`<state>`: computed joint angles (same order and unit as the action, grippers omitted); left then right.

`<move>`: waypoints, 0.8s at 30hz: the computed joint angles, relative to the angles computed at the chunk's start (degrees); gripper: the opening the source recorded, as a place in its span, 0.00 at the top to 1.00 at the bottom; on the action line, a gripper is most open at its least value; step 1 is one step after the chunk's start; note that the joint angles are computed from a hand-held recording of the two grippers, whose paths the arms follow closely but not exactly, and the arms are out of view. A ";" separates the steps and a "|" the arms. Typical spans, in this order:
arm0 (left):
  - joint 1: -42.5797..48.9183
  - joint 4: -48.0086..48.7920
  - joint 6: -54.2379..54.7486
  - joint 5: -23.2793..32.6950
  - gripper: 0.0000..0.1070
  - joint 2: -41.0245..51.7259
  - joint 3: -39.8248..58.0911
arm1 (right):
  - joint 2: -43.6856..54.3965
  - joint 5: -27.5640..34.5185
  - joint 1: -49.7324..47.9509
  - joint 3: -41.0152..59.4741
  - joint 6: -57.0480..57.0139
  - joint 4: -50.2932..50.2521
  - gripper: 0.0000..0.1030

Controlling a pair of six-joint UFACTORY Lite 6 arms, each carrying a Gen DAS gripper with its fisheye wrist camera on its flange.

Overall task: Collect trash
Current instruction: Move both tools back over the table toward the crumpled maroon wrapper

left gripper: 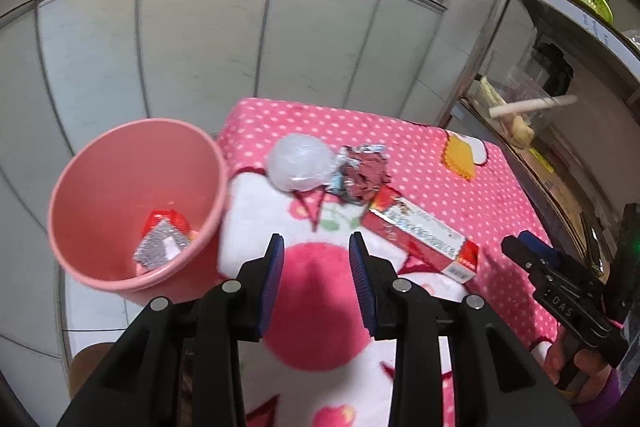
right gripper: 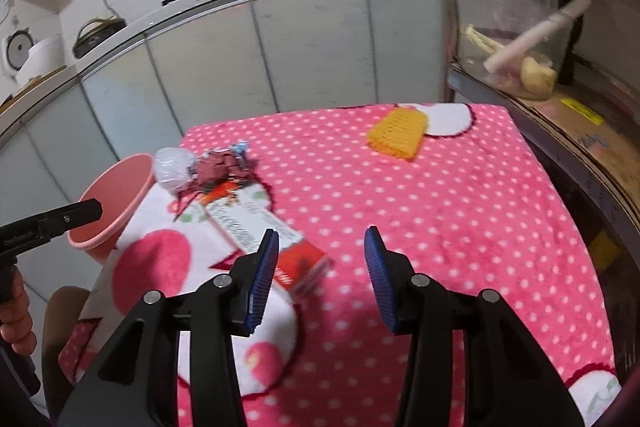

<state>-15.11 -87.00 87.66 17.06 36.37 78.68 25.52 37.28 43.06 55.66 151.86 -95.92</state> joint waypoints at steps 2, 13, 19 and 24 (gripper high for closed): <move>-1.84 2.73 -2.70 -1.07 0.69 1.68 2.47 | -0.59 0.13 -0.63 -1.42 0.90 -0.67 0.56; -8.62 33.84 -35.46 -2.03 0.65 14.46 22.08 | 0.72 -1.43 -3.77 -3.19 1.36 4.26 0.56; -10.72 53.70 -55.91 -0.60 0.65 22.95 35.19 | 1.96 -3.23 -4.39 -2.79 2.00 3.01 0.56; -11.69 69.92 -72.72 3.85 0.65 31.62 48.64 | 1.87 -7.52 -6.64 -4.70 10.15 -3.85 0.56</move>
<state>-26.80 -17.08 14.94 20.91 67.99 127.32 27.39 29.76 36.42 50.96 162.01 -99.77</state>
